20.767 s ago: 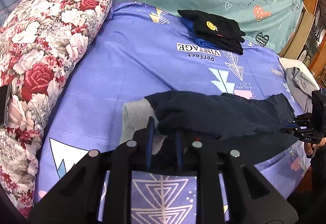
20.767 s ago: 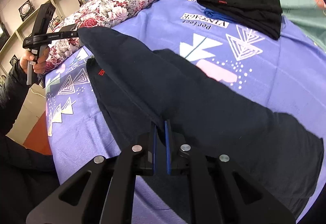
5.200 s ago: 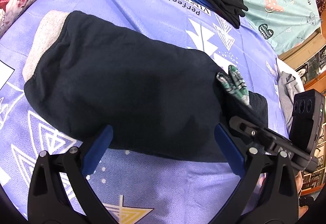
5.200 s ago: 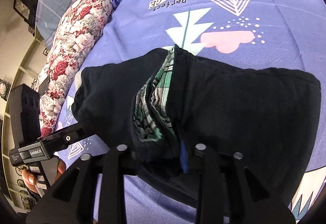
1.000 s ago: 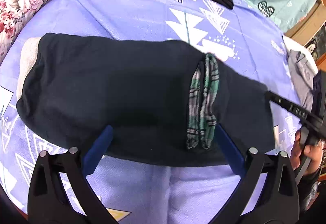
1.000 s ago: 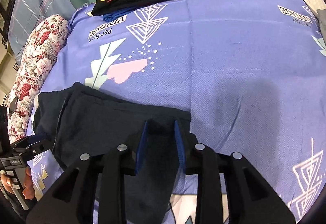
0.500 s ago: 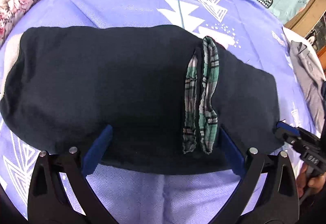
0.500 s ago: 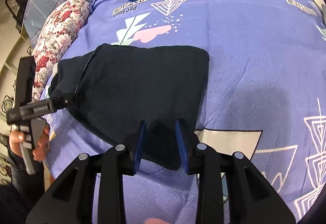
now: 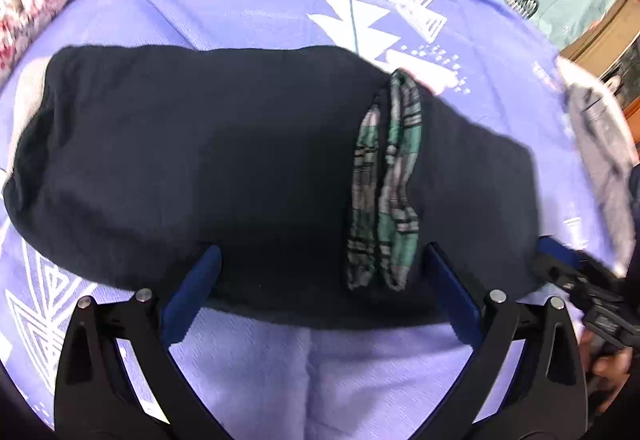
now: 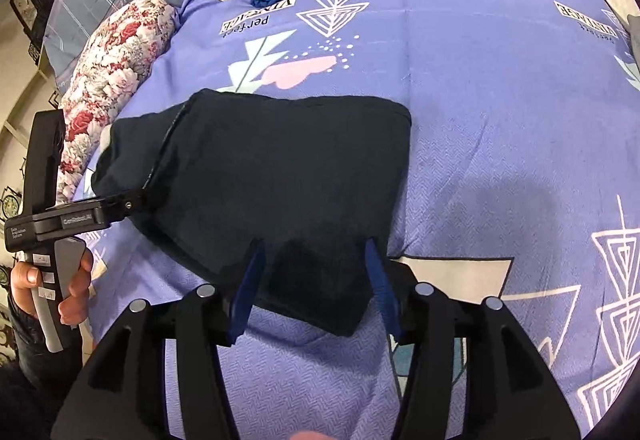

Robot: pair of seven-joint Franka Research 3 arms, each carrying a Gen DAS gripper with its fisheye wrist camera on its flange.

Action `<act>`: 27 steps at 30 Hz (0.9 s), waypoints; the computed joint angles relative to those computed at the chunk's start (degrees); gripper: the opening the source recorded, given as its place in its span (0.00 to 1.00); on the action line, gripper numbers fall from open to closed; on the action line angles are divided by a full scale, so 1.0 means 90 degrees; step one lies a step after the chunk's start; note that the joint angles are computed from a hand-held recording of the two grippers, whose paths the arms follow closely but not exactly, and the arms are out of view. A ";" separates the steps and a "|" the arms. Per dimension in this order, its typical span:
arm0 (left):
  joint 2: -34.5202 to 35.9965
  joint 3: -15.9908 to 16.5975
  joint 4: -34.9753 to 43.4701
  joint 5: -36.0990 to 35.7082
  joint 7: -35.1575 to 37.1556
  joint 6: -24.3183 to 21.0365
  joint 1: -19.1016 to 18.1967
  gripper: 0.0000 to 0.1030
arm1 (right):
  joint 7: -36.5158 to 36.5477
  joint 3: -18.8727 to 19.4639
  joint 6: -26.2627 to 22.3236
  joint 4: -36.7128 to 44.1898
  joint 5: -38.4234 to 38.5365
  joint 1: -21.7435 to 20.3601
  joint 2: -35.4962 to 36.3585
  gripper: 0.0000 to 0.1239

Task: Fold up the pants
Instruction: 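Grasp the grey-cuffed leg end with the left tool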

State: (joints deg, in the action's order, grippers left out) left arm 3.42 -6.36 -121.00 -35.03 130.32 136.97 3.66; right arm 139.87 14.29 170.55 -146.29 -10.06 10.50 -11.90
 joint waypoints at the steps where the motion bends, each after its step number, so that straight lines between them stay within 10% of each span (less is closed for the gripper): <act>1: -0.0028 0.0052 0.0087 -0.0357 0.0215 -0.0294 0.0103 0.98 | 0.0106 0.0016 0.0094 -0.0075 -0.0018 -0.0052 -0.0088 0.43; 5: -0.0088 0.0308 0.0299 -0.1171 0.0576 -0.0841 0.0442 0.98 | 0.0707 0.0465 0.0340 -0.0330 -0.0419 -0.0675 -0.0481 0.46; 14: 0.0207 0.0658 0.0622 -0.1485 -0.0135 -0.0662 0.1081 0.98 | -0.0332 0.0069 0.0611 -0.0302 0.0798 -0.0040 -0.0227 0.49; 27: 0.1153 0.0190 0.1270 -0.1487 -0.1049 -0.0496 0.1467 0.96 | 0.0025 0.0314 0.0372 -0.0107 0.0493 -0.0316 -0.0054 0.54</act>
